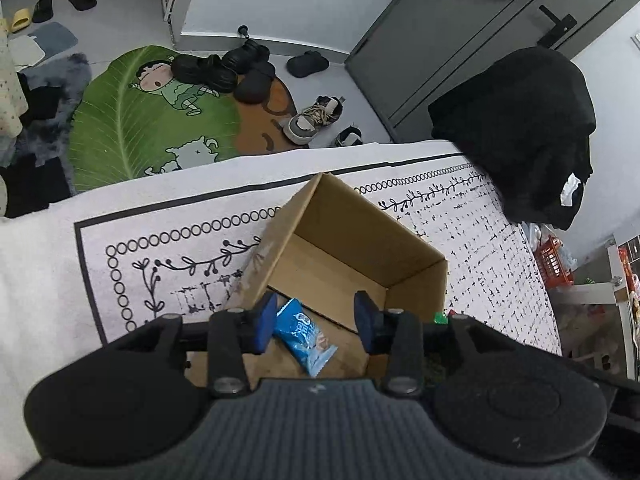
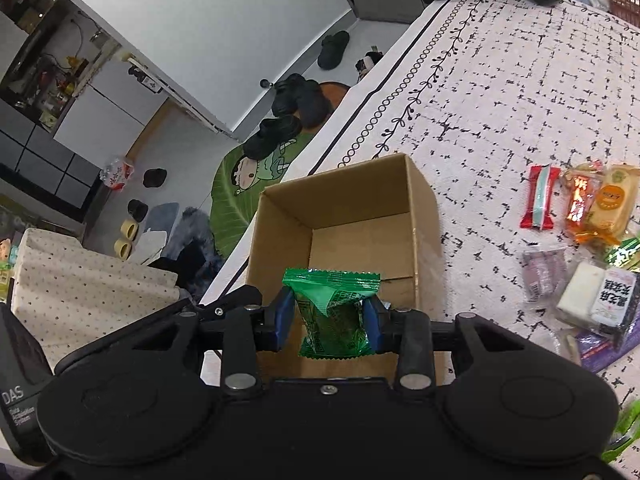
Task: Organize snacks
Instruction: 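Carry both packets over the cardboard box and open both tools to drop them, then move the right tool back to the pile and grasp a green candy packet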
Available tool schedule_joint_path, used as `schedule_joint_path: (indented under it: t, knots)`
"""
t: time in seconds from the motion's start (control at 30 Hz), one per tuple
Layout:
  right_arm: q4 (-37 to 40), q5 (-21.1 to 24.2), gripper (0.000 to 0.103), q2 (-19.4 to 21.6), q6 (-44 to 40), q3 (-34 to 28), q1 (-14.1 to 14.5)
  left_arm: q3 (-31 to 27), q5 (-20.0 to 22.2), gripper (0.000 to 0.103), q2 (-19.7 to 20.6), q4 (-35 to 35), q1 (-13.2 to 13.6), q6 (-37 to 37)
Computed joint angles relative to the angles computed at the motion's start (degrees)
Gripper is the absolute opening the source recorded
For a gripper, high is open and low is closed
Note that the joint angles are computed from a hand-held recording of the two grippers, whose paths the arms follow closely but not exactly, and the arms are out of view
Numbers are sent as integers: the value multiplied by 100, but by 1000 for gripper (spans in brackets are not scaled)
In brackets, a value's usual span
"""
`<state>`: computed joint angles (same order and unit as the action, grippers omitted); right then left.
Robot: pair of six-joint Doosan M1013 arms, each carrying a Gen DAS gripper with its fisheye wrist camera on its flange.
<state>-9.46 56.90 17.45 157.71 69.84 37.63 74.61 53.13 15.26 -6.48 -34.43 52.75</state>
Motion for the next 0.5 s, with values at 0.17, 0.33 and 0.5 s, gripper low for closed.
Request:
schedule_joint_path:
  t: [0.17,0.33,0.5]
  knots:
    - [-35,51,46,3,24,-71,0,-50,165,51,-55,196,-2,-80]
    - [-356,329,61,-74,267,-104,55,-92,297,71,-126,278,-23,-79]
    - [-598,535,72,-188,429,-63,154,-45,358,81,-270,528,-95,-332]
